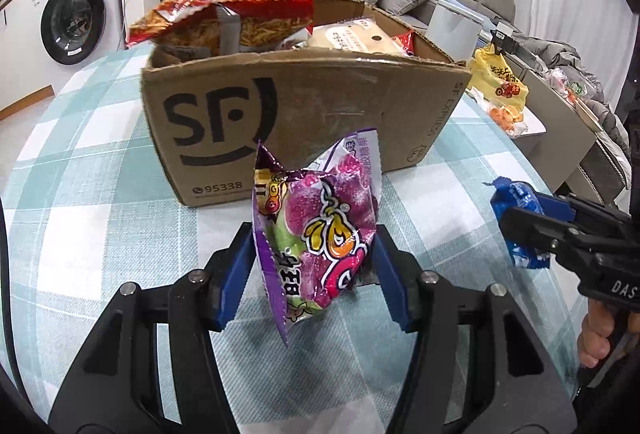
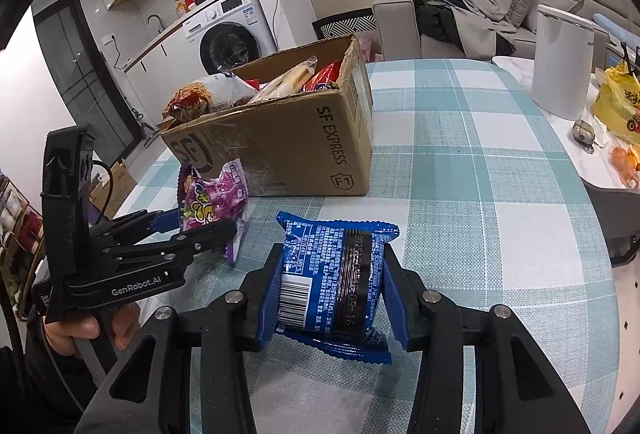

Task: Organize snacks
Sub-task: 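Lift both held packs and carry them over the box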

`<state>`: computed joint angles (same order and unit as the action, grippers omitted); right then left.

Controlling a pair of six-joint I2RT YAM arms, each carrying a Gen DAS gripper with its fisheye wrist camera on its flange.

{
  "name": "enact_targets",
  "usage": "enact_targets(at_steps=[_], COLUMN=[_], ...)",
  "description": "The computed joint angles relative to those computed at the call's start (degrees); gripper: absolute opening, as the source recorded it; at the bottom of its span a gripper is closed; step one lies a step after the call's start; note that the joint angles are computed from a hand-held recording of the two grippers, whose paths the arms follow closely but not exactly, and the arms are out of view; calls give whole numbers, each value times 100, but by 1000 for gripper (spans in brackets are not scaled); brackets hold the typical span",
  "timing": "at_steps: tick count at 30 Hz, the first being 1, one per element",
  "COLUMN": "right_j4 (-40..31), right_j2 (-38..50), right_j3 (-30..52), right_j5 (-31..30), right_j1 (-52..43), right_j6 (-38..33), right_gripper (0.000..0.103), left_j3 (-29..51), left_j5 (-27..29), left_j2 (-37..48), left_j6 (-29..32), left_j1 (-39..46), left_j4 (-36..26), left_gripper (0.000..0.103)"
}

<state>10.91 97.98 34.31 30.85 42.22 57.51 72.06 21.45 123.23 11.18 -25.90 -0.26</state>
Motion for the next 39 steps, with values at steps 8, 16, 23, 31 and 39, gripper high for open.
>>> enact_targets(at_steps=[8, 16, 23, 31, 39], right_j4=[-152, -424, -742, -1003, -1220], right_j2=[5, -12, -138, -229, -286], right_j3=[144, 457, 758, 1135, 1565], right_j5=[145, 264, 405, 485, 519], right_j1=[100, 137, 130, 43, -80], right_j6=[-36, -215, -427, -802, -1220], right_gripper=[46, 46, 46, 46, 46], left_j3=[-500, -575, -545, -322, 214], left_j5=[293, 662, 912, 1102, 1109], left_j2=[-555, -998, -1387, -1766, -1834], left_j6=[180, 313, 384, 462, 390], left_j1=[300, 586, 801, 1027, 1045], left_j4=[93, -129, -383, -810, -1179], left_gripper=[55, 55, 55, 55, 55])
